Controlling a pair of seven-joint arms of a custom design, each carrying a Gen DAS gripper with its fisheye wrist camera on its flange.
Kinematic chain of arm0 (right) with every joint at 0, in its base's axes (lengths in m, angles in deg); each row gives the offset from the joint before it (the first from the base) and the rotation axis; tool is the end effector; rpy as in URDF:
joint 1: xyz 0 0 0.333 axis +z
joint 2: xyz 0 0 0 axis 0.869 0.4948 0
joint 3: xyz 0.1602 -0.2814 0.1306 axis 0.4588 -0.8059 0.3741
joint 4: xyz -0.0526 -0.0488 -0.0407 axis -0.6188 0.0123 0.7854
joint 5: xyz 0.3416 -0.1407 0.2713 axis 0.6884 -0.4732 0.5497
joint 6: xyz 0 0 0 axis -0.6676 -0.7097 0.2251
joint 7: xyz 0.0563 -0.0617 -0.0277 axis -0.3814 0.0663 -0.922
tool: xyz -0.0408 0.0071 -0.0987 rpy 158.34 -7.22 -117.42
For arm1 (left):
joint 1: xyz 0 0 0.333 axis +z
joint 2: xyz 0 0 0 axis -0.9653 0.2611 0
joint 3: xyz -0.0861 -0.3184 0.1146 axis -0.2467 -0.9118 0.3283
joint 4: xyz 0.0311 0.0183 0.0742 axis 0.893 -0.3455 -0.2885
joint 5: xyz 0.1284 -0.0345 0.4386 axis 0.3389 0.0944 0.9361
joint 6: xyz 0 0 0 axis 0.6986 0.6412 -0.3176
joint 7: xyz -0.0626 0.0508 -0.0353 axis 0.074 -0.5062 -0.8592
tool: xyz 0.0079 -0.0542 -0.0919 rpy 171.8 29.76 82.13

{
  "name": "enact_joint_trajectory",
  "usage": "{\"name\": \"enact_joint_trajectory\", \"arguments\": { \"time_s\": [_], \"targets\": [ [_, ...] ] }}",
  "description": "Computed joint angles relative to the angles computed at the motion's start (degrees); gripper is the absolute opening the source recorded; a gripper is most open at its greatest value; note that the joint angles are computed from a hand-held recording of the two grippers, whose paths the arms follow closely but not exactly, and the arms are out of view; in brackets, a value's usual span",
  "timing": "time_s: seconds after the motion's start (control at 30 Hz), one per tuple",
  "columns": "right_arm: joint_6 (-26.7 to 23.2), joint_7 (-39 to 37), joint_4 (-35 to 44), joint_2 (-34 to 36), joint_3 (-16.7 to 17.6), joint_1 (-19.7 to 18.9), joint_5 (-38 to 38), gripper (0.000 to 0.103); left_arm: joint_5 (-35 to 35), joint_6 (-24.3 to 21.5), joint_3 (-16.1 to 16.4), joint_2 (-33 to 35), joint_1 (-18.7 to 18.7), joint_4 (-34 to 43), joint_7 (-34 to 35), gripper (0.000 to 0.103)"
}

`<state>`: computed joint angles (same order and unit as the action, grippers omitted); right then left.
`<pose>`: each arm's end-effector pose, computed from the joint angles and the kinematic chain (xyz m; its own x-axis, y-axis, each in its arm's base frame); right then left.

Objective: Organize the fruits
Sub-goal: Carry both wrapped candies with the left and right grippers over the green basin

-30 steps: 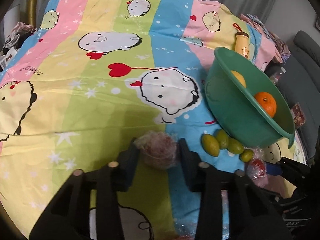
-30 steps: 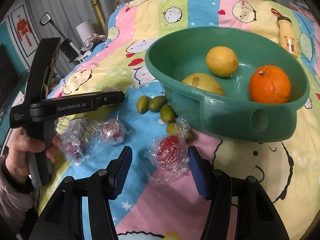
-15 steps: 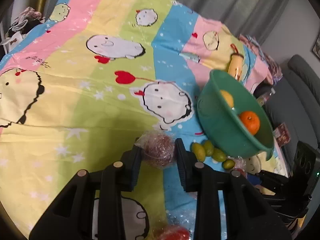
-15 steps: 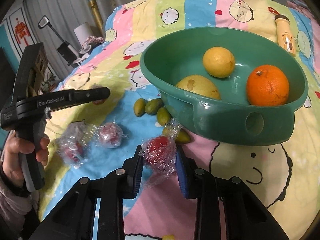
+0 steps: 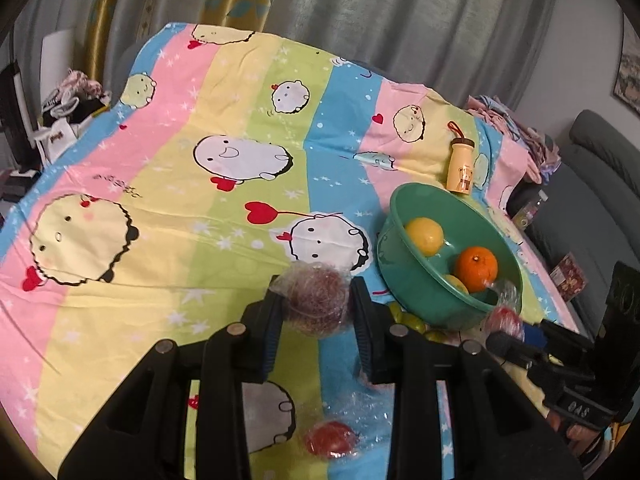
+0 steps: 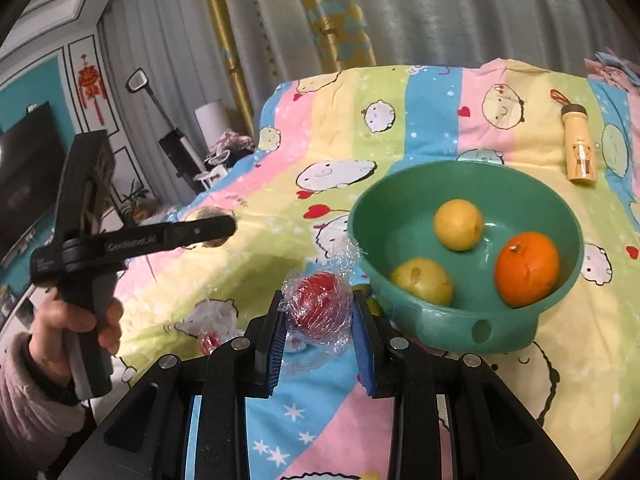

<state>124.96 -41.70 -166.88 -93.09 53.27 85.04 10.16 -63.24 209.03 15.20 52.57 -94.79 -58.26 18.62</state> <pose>0.4798 0.1246 0.5176 0.5019 -0.8231 -0.2659 -0.5874 -0.0986 -0.8033 0.4933 -0.2021 0.5259 -0.1499 -0.9466 0.2853 -0.6587 -0.1196 -0.7429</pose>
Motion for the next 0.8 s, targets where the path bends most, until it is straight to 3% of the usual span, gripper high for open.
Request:
{"name": "enact_joint_trajectory", "arguments": {
  "time_s": [0.17,0.43,0.8],
  "targets": [
    [0.8,-1.1,-0.3,-0.8,-0.7,0.3,2.6,0.032,4.8,-0.8,-4.2,-1.8,4.4,-0.9,-4.0,0.032],
    [1.9,-1.4,0.4,-0.3,-1.0,-0.2,5.4,0.032,10.5,-1.2,-6.9,-3.6,7.1,-1.6,-9.0,0.032],
    [1.8,-2.8,1.5,-0.1,-1.3,-1.4,7.8,0.032,15.1,-3.4,-8.6,-3.6,6.7,-0.1,-11.9,0.032]
  ]
}}
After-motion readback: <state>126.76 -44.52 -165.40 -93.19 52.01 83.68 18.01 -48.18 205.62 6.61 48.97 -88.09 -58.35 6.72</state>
